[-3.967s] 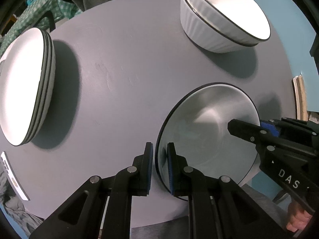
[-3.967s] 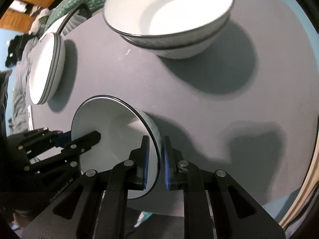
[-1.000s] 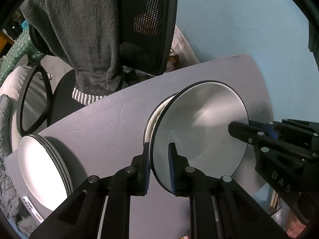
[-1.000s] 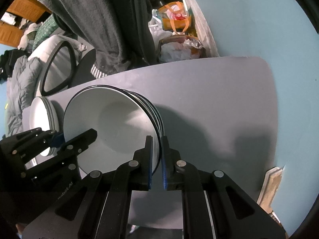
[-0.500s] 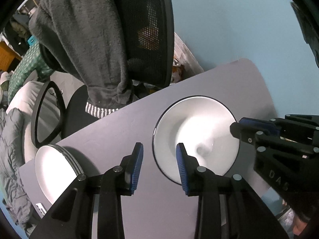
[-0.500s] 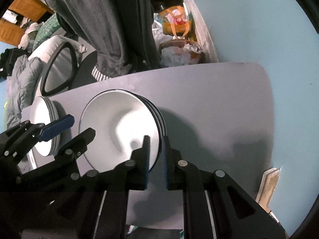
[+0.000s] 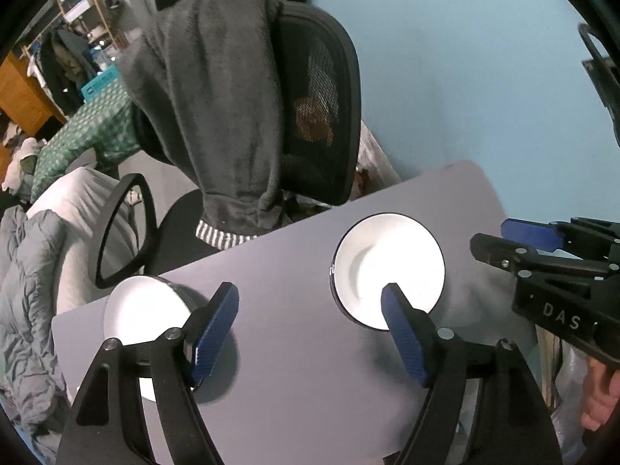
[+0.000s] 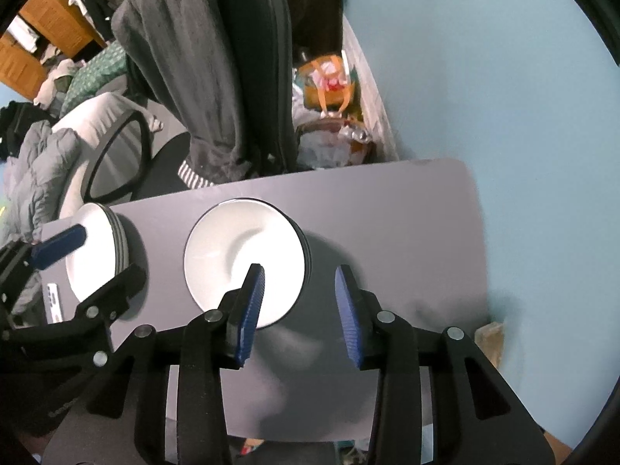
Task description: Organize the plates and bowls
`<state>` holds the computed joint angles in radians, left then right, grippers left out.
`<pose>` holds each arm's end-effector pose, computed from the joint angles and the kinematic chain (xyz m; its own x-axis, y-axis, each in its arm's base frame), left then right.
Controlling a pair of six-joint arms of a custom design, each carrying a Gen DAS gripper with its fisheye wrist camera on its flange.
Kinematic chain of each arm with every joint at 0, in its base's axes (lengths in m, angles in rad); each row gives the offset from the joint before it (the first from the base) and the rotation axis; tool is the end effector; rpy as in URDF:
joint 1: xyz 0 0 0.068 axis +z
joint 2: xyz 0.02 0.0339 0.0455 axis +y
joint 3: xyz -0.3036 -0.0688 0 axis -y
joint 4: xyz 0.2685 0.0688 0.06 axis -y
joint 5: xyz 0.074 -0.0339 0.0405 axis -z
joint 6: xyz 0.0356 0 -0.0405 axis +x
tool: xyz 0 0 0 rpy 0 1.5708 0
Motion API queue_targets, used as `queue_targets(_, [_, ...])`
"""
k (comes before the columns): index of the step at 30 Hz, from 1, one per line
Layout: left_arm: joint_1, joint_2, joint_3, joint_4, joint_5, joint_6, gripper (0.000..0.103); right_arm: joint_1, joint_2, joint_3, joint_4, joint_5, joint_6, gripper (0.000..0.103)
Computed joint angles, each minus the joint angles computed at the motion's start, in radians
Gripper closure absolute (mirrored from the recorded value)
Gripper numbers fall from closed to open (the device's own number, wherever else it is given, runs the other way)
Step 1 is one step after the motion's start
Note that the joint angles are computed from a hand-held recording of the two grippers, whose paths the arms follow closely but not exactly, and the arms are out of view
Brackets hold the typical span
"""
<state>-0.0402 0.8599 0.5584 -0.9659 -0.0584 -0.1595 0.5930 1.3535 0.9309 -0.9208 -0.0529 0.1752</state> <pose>0.1288 -0.0031 0.2166 -0.9451 -0.1207 -0.3038 -0.1290 0.9916 0.0075 0.2052 0.1406 0.2478 -0.8945 -0.3929 -0.2130 -0.4184 0.9038 0.0900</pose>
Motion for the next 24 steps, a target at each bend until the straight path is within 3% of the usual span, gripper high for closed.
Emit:
queue_targets(7, [0.033, -0.129, 0.035, -0.113, 0.006, 0.037, 0.026, 0.023, -0.088, 0.013, -0.048, 0.019, 0.014, 0.062])
queue_targets(12, [0.125, -0.191, 0.046, -0.186, 0.064, 0.088, 0.026, 0.046, -0.135, 0.01, -0.067, 0.04, 0.04, 0.055])
queue_targets(24, [0.219, -0.296, 0.045, -0.229, 0.073, 0.167, 0.026, 0.076, -0.175, 0.002, -0.086, 0.082, 0.06, 0.048])
